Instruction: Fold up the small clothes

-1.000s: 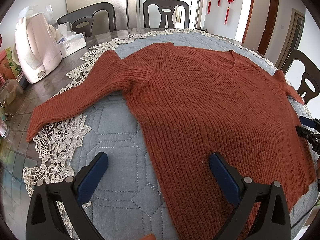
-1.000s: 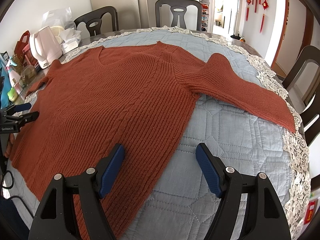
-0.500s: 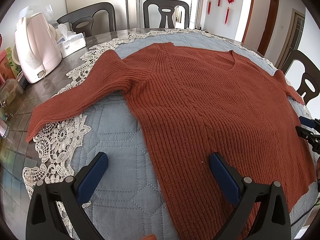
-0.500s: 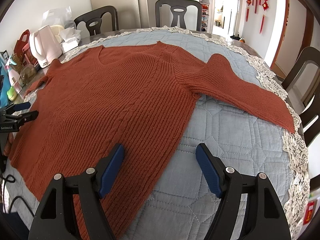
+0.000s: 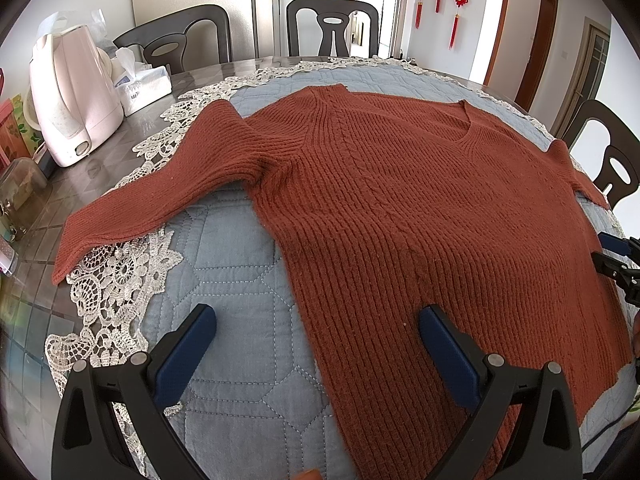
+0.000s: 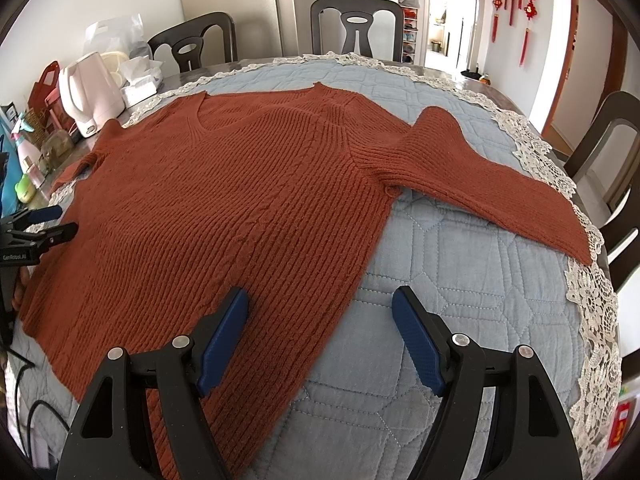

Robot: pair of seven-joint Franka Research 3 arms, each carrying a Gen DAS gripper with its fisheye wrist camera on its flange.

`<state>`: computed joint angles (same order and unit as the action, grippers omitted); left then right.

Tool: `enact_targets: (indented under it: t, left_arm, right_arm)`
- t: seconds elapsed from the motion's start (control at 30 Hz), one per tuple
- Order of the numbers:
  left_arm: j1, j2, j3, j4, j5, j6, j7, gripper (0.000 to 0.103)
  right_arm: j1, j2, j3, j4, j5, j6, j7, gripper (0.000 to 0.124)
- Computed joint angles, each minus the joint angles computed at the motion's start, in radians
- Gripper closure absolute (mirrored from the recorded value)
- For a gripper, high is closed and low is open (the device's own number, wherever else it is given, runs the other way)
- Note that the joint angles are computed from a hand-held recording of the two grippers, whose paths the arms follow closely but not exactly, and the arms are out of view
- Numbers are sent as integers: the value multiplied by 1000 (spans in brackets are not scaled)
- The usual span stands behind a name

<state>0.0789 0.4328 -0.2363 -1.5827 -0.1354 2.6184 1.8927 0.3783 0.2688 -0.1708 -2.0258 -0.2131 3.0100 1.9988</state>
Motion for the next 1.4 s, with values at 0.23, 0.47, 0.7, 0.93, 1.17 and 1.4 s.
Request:
enact_targets:
  t: [0.23,0.47,0.7,0.93,1.17,1.4]
  left_arm:
    - [0,0,0,0,0,0,0,1]
    - [-1,-4,0,-8,4,5,-4,1]
    - [-2,-5,1,-9,5,5,-4,1]
    - [-1,-4,0,-8,4,5,-4,1]
    - [-1,1,0,1,5,1,-4,1]
    - [1,-7,0,-8,3,2,-4,1]
  right_arm:
    - [-8,4,13,5,18,-3,-23,45]
    - [-18,4,26,3,53,5,-50,45]
    - [10,5,-8,10,-3,-12,-7,45]
    - [20,7,-17,16,-33,-22,32,45]
    - [59,-8,-50,21,-127,-83,188,44]
    - [5,-50,15,-16,-150,-94,249,44]
